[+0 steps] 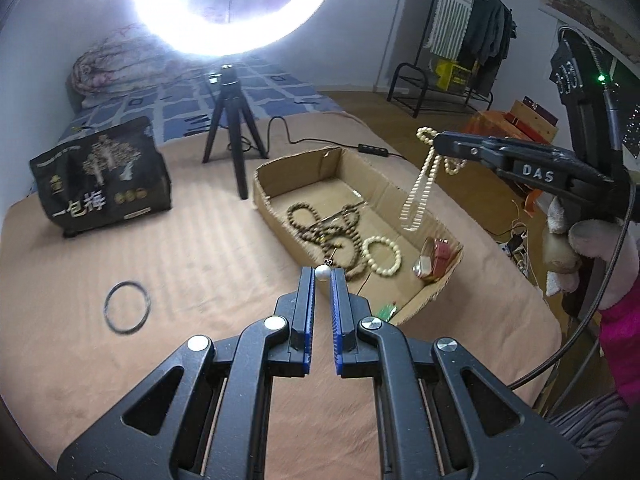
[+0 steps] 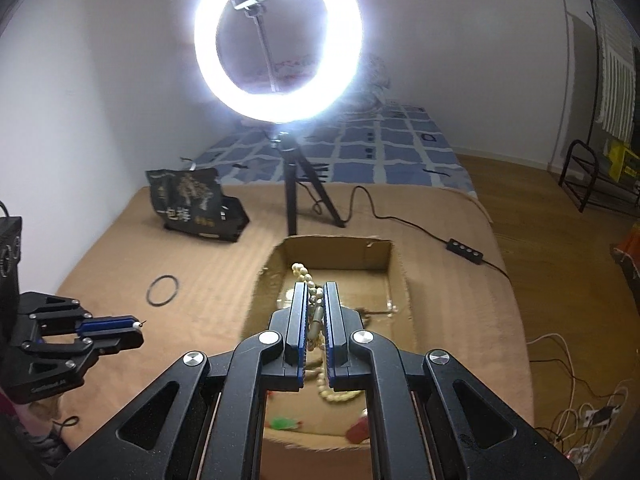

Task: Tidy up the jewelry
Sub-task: 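Lift the earring and pearl necklace and carry both over the cardboard box, then open both tools to drop the earring and necklace into the box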

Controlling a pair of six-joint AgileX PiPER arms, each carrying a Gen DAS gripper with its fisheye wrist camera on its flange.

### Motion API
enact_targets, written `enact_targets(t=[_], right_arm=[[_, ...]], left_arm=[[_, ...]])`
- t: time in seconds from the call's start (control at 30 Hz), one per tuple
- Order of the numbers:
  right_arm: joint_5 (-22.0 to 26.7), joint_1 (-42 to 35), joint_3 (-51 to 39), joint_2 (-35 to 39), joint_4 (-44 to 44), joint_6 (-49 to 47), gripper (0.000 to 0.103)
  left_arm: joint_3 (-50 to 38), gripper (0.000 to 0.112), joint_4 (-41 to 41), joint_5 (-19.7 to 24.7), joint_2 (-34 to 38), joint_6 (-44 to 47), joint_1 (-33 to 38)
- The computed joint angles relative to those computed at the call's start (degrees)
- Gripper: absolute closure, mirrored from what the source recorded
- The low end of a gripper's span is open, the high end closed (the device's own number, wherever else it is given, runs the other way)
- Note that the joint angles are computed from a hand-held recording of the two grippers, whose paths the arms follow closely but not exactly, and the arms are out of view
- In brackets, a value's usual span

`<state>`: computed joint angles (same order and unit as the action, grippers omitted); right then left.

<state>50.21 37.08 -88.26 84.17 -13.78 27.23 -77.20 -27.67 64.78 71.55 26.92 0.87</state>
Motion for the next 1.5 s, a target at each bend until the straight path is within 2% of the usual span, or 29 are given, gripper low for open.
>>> enact_targets(t=[0.23,0.57,1.2,1.27,1.3,1.33,1.4,1.47,1.5], right_arm=[[-2.2,-4.0,1.0,1.8,2.1,-2.5,0.097],[-4.9,-7.6,4.9,3.0,4.9,-4.1,0.097],[-5.6,-10.0,7.9,3.5,8.9,-4.9,0.096],[-5.2,-9.7,7.7,3.8,8.3,-4.4,0.092],[-4.8,-9.5,7.6,4.0,7.7,-3.7,0.080],[-4.9,-9.4,7.7,4.0,7.4,-3.4,0.066],[-5.3,-9.1,8.2,3.7,6.3,-2.2,0.058],[-5.0,-9.0,8.1,3.8,5.8,-1.6,0.057],[-4.5,-8.8,7.7,4.1,5.3,-1.3,0.052]], left_arm=[[-1.5,0.107,2.5,-4.3,4.1,-4.7,-5.6],[-1.8,0.107,4.9,-8.1,8.5,-8.7,-10.7],[-0.2,0.106,10.2,-10.1,10.7,-13.9,-15.7],[-0.4,0.090,10.2,-10.0,11.1,-14.2,-15.6],[-0.2,0.075,9.5,-10.1,11.1,-13.8,-15.2],[0.2,0.073,9.0,-10.4,10.7,-13.5,-15.1],[0.4,0.073,9.3,-10.6,10.7,-13.4,-15.1],[0.7,0.073,9.3,-10.6,10.6,-13.3,-15.0],[0.8,0.073,9.3,-10.6,10.6,-13.3,-15.0]])
